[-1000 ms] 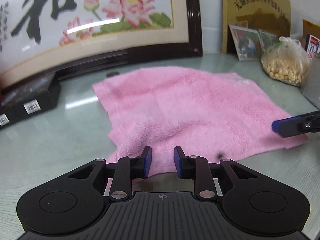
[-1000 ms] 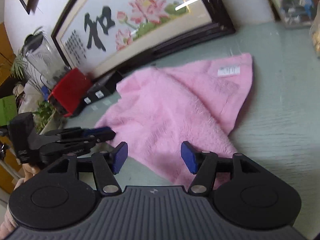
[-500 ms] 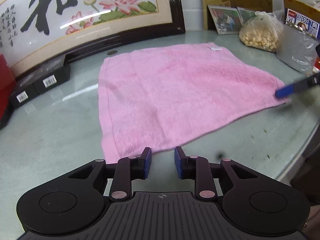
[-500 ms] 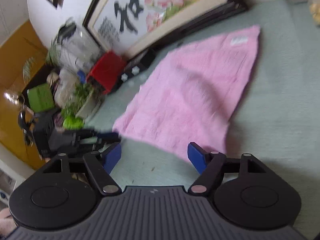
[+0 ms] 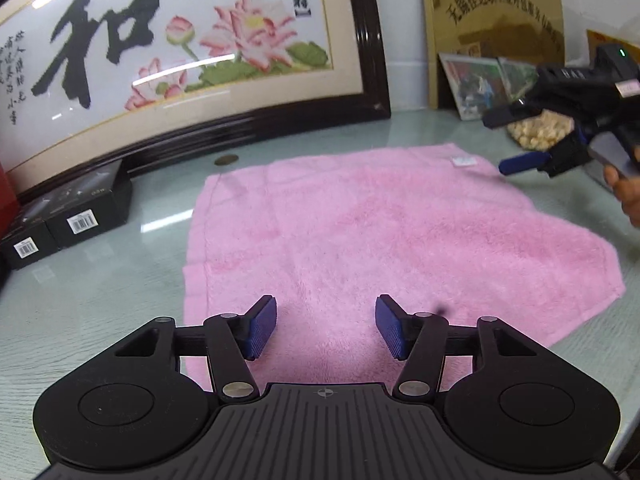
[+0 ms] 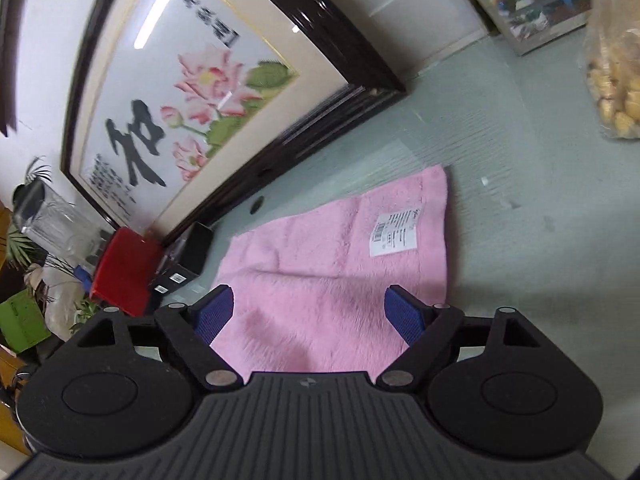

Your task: Fold towel

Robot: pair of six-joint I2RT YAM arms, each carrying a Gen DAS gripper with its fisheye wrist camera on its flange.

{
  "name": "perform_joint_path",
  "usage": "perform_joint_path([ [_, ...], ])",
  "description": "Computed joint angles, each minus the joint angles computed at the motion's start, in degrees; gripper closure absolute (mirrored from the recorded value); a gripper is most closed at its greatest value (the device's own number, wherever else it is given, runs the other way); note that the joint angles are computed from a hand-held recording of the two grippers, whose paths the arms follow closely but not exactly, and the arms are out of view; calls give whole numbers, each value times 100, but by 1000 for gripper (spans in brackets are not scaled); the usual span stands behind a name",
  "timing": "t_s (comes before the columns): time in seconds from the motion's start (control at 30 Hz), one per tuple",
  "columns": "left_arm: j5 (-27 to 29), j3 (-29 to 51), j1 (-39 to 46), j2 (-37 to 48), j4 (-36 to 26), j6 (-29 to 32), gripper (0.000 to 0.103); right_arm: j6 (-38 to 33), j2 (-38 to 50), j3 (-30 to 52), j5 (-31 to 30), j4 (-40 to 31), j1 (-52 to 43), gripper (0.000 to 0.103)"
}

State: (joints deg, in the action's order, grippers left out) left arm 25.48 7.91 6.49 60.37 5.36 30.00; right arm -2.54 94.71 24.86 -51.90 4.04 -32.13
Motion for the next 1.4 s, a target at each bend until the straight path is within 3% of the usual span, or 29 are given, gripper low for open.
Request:
perform_joint_path([
  [0.1,203,55,83,468,306,32,44,318,178,204,556,279,361,19],
  [0.2,322,106,107,927,760,-90,35,669,344,364,1078,767,625,19],
  [0.37,545,400,184,1650,1095,-346,25,1277,1207,935,1226,1709,758,19],
  [0.5,524,438,123,1668,1064,-300,19,1388,1517,1303,1495,1877,987,19],
  [0.67,555,298,312,1517,1268,-322,16,1355,839,731,517,2004,901,15],
  [0.77,595,489,426,1671,991,-266,16,1357,914,789,12,1781,1233,14],
  [0.97,368,138,347,1349,1131,-55,12,1336,1438,1105,190,1328,2185,14],
  [1.1,362,-4,375,874,726,46,12,974,807,717,708,1065,2321,14],
  [1.27,482,-217,600,128,104,260,12,626,69,36,232,899,2094,13],
  [1.4,583,-294,804,-193,-182,363,12,-227,-617,-668,-117,327,1783,12],
])
